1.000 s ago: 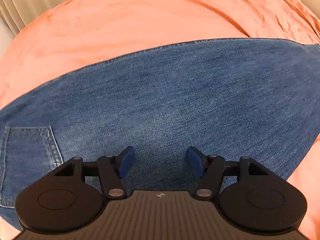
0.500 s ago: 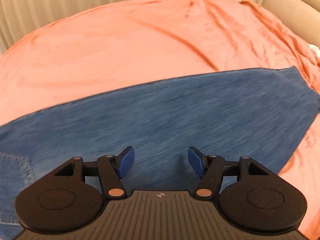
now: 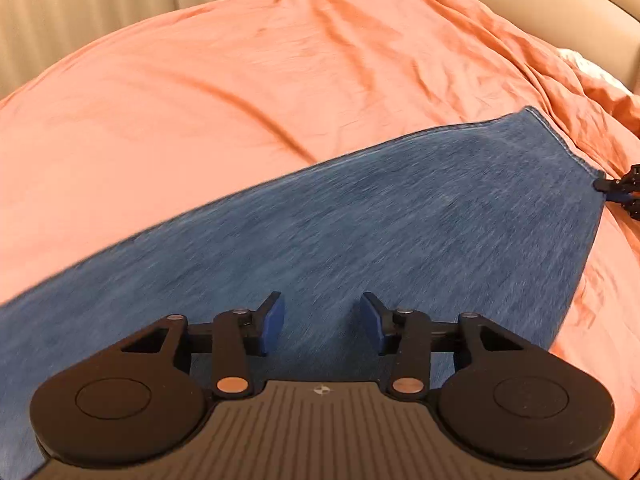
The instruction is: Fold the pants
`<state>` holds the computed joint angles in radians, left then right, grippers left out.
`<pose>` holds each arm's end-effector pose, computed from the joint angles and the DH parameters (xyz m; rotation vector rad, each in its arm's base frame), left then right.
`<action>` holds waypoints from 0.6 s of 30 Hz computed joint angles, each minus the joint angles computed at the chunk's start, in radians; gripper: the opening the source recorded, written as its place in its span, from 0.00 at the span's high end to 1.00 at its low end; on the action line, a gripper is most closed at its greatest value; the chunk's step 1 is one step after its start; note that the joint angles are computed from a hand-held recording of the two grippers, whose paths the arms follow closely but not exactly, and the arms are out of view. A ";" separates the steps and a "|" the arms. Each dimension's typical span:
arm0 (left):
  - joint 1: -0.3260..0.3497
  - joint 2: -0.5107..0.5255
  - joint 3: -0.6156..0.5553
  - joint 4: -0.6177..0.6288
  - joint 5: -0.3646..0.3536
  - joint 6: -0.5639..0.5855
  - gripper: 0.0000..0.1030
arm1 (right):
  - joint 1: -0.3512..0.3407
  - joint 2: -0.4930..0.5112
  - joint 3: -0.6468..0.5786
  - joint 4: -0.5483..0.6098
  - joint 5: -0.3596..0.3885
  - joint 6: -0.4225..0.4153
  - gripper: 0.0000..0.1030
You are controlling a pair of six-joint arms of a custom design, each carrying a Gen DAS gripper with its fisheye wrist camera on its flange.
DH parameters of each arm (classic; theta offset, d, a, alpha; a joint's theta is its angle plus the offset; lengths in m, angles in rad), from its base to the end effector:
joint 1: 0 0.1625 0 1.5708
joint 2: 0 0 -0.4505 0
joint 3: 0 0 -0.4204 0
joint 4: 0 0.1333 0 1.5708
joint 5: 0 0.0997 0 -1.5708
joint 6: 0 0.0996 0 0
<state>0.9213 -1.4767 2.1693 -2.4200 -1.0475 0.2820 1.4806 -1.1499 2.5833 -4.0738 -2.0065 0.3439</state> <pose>-0.1432 -0.4912 0.2729 1.1343 2.3801 -0.3323 0.0577 -0.3755 0.2013 -0.8422 -2.3258 1.5099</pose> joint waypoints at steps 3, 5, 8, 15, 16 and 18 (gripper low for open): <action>-0.003 0.063 -0.005 -0.060 -0.009 0.041 0.58 | -0.028 0.017 0.010 -0.034 0.034 -0.007 0.96; -0.003 0.119 -0.014 -0.122 -0.005 0.080 0.60 | -0.020 0.017 0.010 -0.036 0.025 -0.038 0.96; 0.000 0.202 -0.048 -0.202 -0.007 0.102 0.63 | -0.019 -0.002 0.016 -0.014 0.031 -0.055 0.96; 0.007 0.320 -0.117 -0.249 0.013 0.056 0.66 | -0.030 -0.011 0.016 0.012 0.040 -0.062 0.96; 0.005 0.323 -0.115 -0.254 0.016 0.048 0.67 | -0.032 -0.011 0.013 0.016 0.040 -0.060 0.96; -0.003 0.311 -0.103 -0.256 0.021 0.034 0.70 | -0.035 -0.014 0.011 0.028 0.042 -0.056 0.96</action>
<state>0.9184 -1.1656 2.0663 -2.6762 -1.0269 0.3157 1.4457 -1.1642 2.5938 -4.0459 -1.9641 0.2884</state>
